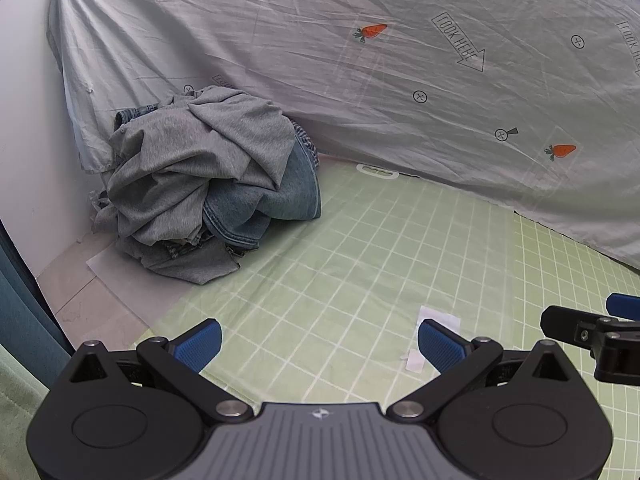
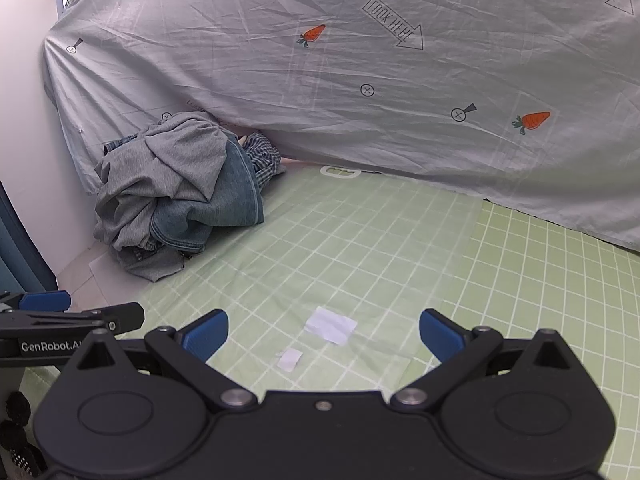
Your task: Fold clothes
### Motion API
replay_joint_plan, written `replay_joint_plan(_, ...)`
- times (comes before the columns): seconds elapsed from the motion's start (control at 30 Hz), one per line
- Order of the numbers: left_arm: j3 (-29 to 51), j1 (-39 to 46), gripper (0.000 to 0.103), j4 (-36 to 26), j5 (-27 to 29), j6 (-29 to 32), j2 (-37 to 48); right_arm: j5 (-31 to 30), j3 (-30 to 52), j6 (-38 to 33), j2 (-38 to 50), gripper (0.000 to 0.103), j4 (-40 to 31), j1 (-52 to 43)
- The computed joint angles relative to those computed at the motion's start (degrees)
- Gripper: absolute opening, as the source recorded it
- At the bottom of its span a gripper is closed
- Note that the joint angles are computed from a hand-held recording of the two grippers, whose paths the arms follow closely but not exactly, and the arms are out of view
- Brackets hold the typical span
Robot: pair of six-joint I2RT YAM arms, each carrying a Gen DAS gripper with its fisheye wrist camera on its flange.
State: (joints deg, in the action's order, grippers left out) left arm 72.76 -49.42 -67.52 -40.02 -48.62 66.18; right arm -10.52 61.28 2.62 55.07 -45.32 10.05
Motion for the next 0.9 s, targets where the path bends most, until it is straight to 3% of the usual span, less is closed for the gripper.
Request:
replay_joint_plan(0.27, -0.53, 3.25, 0.103, 1.66, 2.37, 2.20, 0.25, 1.06, 0.58, -1.29, 3.22, 0.103, 1.53, 0.40)
replay_joint_plan(0.5, -0.91, 11.32, 0.103, 6.69, 6.07, 9.41, 1.27, 1.44, 2.18, -2.24, 9.50, 0.103, 5.35, 1.23)
replay_joint_plan(0.67, -0.37, 21.85, 0.103, 10.93, 11.33, 15.74, 3.08, 3.09, 6.32, -0.16, 18.00, 0.103, 8.85, 3.19)
replay_joint_plan(0.9, 1.25, 42.01, 0.103, 19.31, 19.65, 22.99, 7.60, 4.36, 20.05, 0.71, 36.09, 0.103, 13.52, 8.56)
